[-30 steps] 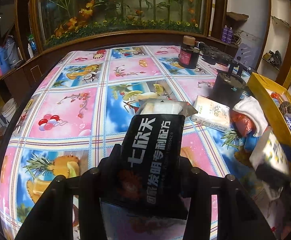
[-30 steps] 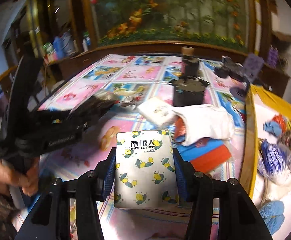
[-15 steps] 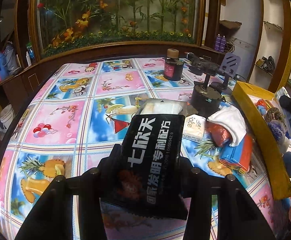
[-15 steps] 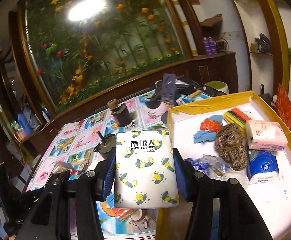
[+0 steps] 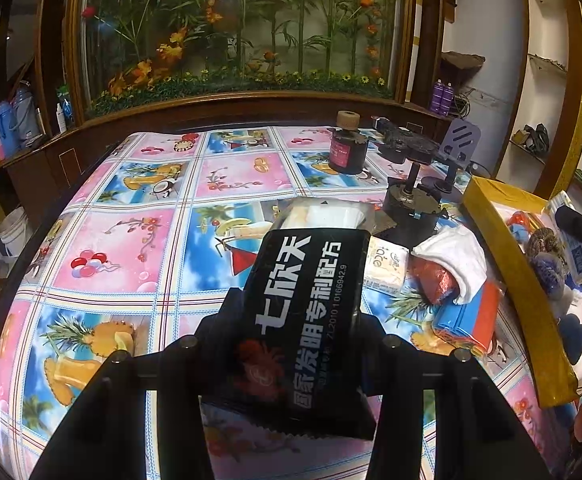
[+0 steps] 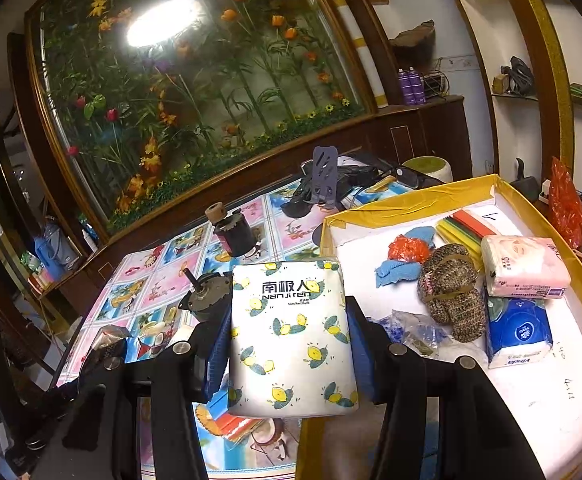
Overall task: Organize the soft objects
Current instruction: 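Carry the black bag and Nanjiren tissue pack into the box and open both tools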
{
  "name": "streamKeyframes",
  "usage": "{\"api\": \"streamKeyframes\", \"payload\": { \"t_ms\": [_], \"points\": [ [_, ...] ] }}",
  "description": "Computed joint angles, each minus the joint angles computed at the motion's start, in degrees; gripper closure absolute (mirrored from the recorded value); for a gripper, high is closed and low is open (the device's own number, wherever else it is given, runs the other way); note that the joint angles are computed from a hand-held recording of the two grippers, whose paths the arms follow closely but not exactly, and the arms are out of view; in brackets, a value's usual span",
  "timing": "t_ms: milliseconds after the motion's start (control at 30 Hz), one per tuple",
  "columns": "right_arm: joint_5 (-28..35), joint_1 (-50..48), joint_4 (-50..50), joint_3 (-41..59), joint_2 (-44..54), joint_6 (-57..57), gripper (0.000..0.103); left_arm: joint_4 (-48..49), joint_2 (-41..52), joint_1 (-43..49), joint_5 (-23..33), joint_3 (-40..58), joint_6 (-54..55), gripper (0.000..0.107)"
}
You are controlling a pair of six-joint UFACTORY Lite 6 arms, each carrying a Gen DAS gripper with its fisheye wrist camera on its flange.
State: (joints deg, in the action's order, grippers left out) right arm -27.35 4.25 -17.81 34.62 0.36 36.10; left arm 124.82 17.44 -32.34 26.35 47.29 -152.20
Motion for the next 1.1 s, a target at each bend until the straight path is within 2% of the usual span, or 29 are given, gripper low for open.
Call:
{"api": "streamKeyframes", "payload": {
  "t_ms": [767, 1100],
  "points": [
    [-2.7, -10.4, -14.5, -1.9, -2.5, 11.6, 0.047, -4.1, 2.8, -5.6, 0.3, 4.7, 1.0, 0.061],
    [-5.7, -18.3, -22.1, -3.8, -4.6, 17.9, 0.047, -7.6, 9.9, -15.9, -1.6, 17.0, 2.9, 0.061]
  ]
}}
